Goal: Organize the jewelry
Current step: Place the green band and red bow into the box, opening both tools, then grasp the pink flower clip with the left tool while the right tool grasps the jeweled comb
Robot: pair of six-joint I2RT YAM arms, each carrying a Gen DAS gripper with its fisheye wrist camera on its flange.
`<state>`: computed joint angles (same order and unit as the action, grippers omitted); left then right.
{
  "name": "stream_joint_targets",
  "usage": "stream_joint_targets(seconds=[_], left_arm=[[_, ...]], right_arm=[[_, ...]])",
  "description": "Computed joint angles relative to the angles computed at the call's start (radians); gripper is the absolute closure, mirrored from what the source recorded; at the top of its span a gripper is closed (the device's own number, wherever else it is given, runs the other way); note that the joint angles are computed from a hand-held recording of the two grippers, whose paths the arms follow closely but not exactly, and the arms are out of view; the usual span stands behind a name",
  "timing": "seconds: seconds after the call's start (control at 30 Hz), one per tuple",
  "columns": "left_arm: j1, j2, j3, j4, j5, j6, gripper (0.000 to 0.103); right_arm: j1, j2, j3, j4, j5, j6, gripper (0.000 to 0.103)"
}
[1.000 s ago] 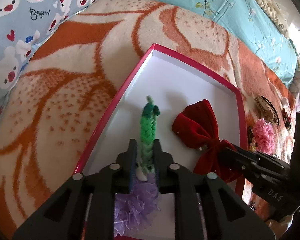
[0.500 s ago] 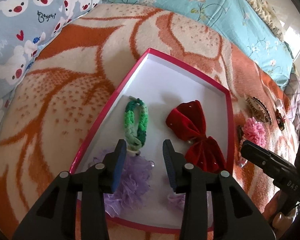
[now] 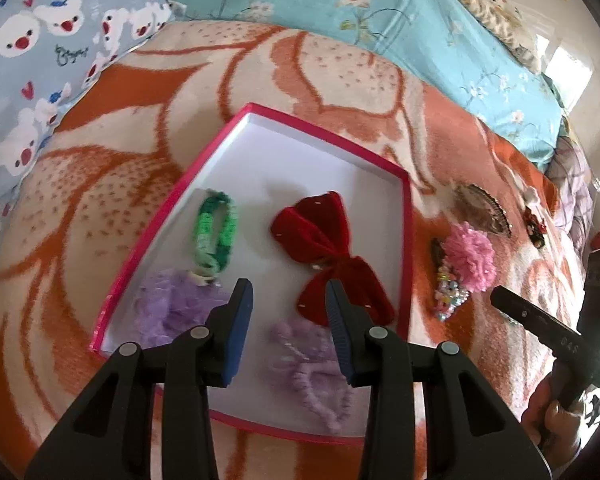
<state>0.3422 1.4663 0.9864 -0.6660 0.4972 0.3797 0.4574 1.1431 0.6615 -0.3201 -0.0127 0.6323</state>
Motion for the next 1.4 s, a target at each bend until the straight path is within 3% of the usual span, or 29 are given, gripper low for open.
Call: stream_joint_targets(seconds=[0.37,0.8,1.07,1.17,1.4], left_arm=[[-0.111,-0.089,-0.059,-0.013,-0.017,-0.035,0.067],[-0.313,-0.134,-0.077,-0.002,-0.057,-0.125,0.067],[-0.463,-0.053,-0.033,0.033,-0.068,-0.203,0.067],[-0.519,-0.008,-0.01,0.054,-0.072,-0.241,0.057],[-0.625,0.132,0.065,0.092,-0.082,-0.301,0.057]], right_arm=[[-0.183,-0.229,-0.089,-0.141,-0.032,-0.05,0.06],[-0.446,-0.294,-0.111,-0.168,-0.154,-0.17,0.06],[-0.635,-0.165,-0.047,-0.102,-0.231,-0.258,0.06],[-0.7,-0.081,-0.013,-0.054,-0.258,-0.288,0.06],[-0.773,0.184,0.112,0.022,-0.288,-0.371,0.06]])
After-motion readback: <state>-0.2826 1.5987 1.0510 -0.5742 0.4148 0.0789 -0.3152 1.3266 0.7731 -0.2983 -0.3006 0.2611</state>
